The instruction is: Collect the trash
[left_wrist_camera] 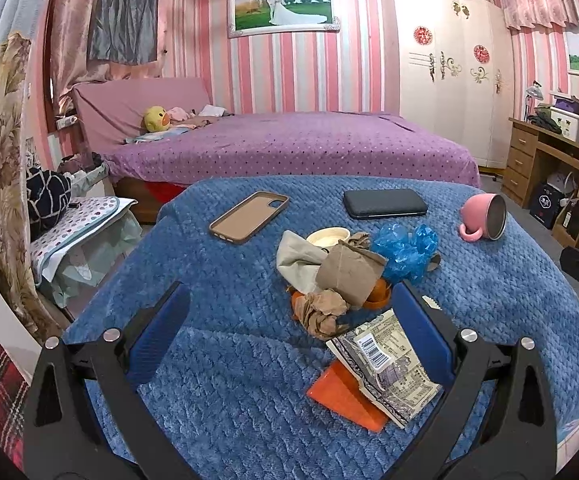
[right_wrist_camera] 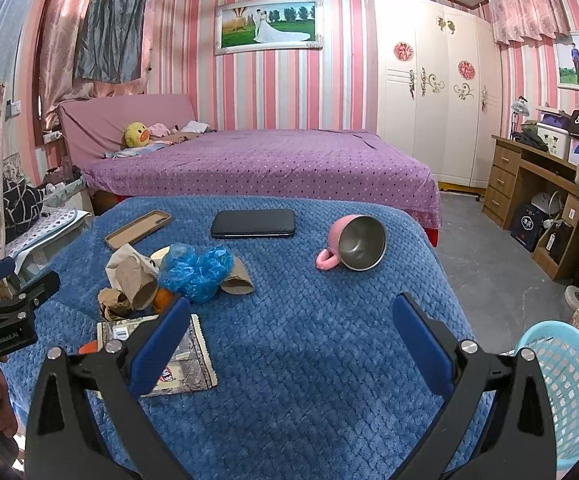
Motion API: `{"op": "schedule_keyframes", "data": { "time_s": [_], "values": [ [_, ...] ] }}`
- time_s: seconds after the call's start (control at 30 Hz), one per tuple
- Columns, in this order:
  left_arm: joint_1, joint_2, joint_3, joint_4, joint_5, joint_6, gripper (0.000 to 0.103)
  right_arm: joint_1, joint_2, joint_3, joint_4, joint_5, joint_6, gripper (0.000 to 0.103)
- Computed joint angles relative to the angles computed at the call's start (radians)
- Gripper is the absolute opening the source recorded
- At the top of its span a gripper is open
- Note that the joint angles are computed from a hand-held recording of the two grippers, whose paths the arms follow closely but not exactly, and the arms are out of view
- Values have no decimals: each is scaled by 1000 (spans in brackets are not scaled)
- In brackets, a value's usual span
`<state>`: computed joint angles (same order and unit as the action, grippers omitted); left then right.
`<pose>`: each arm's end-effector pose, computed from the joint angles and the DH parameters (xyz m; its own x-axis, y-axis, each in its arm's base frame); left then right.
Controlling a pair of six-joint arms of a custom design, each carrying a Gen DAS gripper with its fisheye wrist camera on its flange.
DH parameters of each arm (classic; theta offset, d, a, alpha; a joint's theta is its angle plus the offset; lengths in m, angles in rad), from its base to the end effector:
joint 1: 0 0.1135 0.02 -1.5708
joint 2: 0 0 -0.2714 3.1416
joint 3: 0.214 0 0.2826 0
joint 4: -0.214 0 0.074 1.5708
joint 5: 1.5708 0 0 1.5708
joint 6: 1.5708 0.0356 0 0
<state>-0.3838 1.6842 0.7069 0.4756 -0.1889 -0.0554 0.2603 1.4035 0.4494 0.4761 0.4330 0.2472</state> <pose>0.3275 -0.1250 0.1354 -0.4572 0.1260 -0.8804 0.1901 0.9809 0.0416 0.2724 0.0571 0.1416 -0.4001 0.1233 -0.9082 0.2313 0.9724 0.0301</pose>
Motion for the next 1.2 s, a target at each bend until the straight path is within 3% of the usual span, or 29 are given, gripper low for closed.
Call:
{"op": "schedule_keyframes", "data": {
  "time_s": [0.67, 1.2],
  "values": [
    [32, 21, 12, -12, 19, -15, 98, 9, 24, 17, -2, -37, 12, 99],
    [114, -16, -20, -9, 68, -1, 98, 97, 111, 83, -13, -9, 22, 99]
  ]
}}
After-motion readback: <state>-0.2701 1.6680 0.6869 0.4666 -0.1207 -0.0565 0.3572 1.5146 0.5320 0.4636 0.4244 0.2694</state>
